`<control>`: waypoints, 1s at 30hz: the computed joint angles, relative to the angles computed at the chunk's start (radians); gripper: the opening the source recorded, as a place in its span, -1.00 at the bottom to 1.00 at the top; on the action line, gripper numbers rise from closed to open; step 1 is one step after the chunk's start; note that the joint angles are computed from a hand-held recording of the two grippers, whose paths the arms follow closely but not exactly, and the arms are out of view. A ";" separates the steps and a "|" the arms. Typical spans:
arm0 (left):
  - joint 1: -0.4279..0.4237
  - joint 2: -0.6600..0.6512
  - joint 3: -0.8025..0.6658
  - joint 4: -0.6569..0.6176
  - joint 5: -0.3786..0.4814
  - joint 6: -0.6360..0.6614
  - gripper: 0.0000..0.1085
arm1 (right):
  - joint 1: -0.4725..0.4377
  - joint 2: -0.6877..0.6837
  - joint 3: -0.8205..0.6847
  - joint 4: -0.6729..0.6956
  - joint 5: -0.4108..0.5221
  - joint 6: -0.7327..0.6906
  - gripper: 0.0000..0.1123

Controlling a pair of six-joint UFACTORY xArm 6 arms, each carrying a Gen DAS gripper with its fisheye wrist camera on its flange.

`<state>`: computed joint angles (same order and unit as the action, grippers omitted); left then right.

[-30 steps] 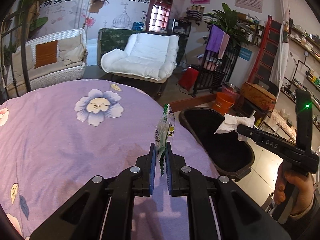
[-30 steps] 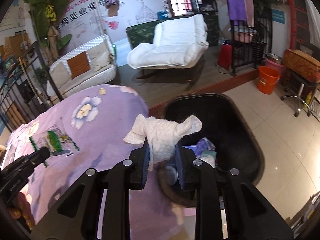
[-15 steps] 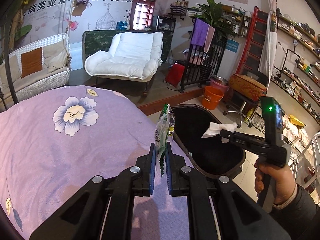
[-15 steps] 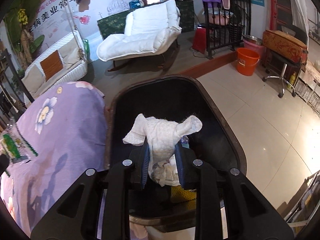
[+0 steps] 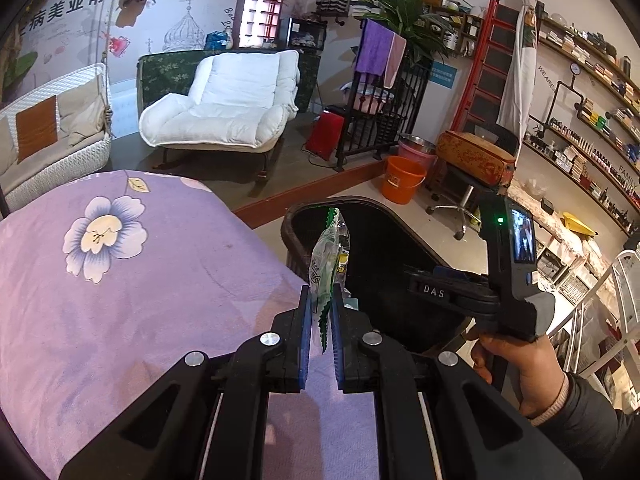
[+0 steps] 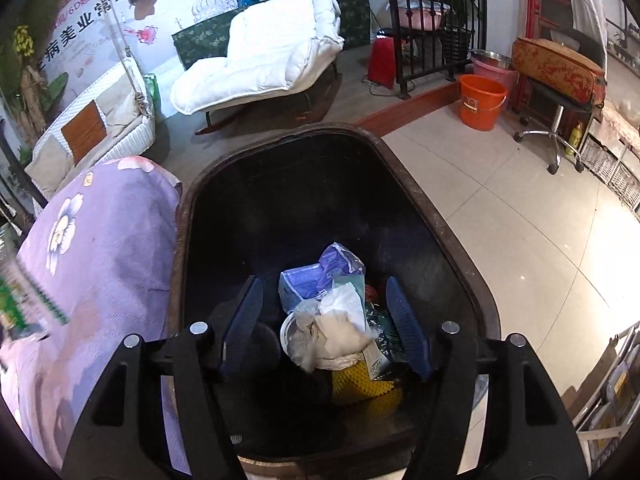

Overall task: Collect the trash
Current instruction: 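Drop the white cloth into the bin with the right tool while the left tool holds the wrapper, then lower the clear wrapper into the black bin and open the left tool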

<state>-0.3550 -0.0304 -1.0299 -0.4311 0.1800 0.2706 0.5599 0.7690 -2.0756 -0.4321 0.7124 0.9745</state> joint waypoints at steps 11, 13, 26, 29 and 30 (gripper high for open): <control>-0.045 0.143 -0.161 -0.002 0.076 0.029 -0.81 | 0.023 -0.317 0.410 -0.316 -0.100 0.307 0.45; -0.051 0.165 -0.185 0.002 0.090 0.032 -0.81 | 0.024 -0.365 0.470 -0.364 -0.101 0.357 0.47; -0.066 0.307 -0.348 0.062 0.186 -0.022 -0.81 | 0.022 -0.526 0.661 -0.521 -0.056 0.539 0.50; -0.068 0.343 -0.397 0.067 0.208 -0.032 -0.76 | 0.025 -0.533 0.664 -0.539 -0.053 0.560 0.51; -0.068 0.356 -0.415 0.056 0.222 -0.024 -0.66 | 0.027 -0.537 0.666 -0.549 -0.050 0.572 0.51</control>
<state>-0.4228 0.3252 -1.4444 -0.3746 0.4019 0.2466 0.5866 0.2324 -1.4099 -0.9815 0.6628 1.5462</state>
